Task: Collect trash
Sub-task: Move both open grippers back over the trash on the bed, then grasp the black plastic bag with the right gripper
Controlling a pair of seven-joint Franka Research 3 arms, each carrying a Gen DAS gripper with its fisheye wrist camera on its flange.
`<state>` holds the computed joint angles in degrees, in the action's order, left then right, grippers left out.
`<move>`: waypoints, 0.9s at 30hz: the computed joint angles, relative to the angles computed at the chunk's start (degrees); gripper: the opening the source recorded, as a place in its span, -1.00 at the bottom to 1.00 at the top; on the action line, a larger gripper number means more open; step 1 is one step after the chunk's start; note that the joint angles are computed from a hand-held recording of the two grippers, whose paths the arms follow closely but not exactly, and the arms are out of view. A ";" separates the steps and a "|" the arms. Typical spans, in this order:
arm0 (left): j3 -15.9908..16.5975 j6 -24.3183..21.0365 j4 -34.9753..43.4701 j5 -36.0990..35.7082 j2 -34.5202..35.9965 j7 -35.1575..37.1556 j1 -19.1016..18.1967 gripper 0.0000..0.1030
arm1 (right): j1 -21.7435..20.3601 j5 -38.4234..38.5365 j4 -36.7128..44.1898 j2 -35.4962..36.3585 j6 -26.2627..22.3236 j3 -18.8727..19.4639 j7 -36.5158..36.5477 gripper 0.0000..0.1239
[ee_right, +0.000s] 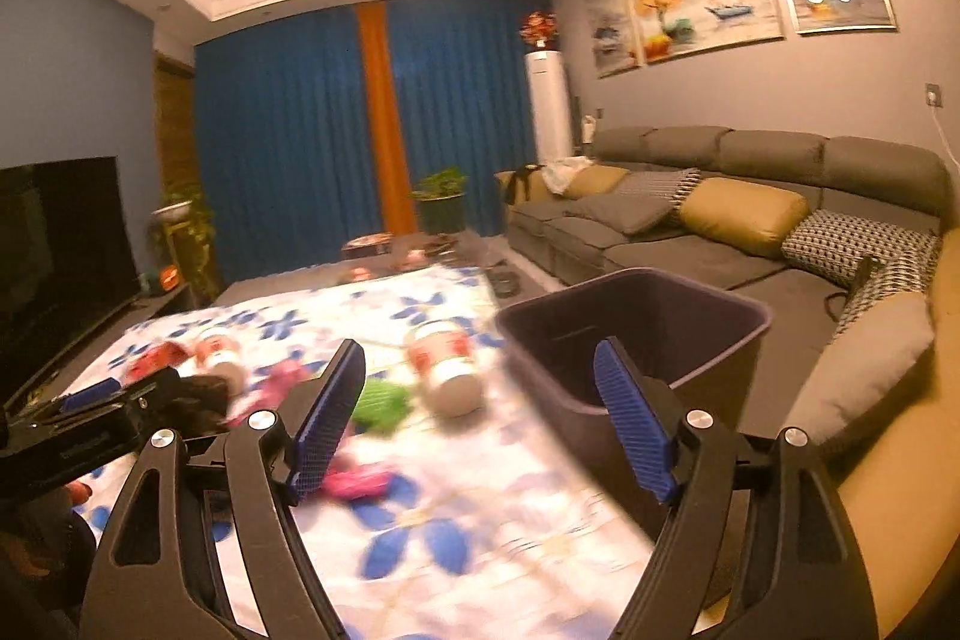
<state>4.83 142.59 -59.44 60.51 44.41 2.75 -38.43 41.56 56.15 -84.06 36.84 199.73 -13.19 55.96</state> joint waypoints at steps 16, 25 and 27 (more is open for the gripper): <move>-2.58 -8.93 -36.14 16.20 -23.72 -24.55 2.71 0.66 | 13.92 -5.04 10.44 10.70 -11.85 -14.21 9.07 0.24; -7.96 -11.19 -39.95 19.08 -26.41 -27.34 8.22 0.66 | 14.00 -14.23 24.47 21.02 -22.89 -20.44 22.44 0.17; -9.18 -11.41 -40.38 19.56 -26.67 -27.70 9.56 0.66 | 12.93 -16.95 30.24 24.65 -26.28 -22.48 26.90 0.11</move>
<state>-4.35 131.18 -99.82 80.06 17.74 -24.94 -28.86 54.49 39.20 -53.82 61.49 173.45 -35.67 82.86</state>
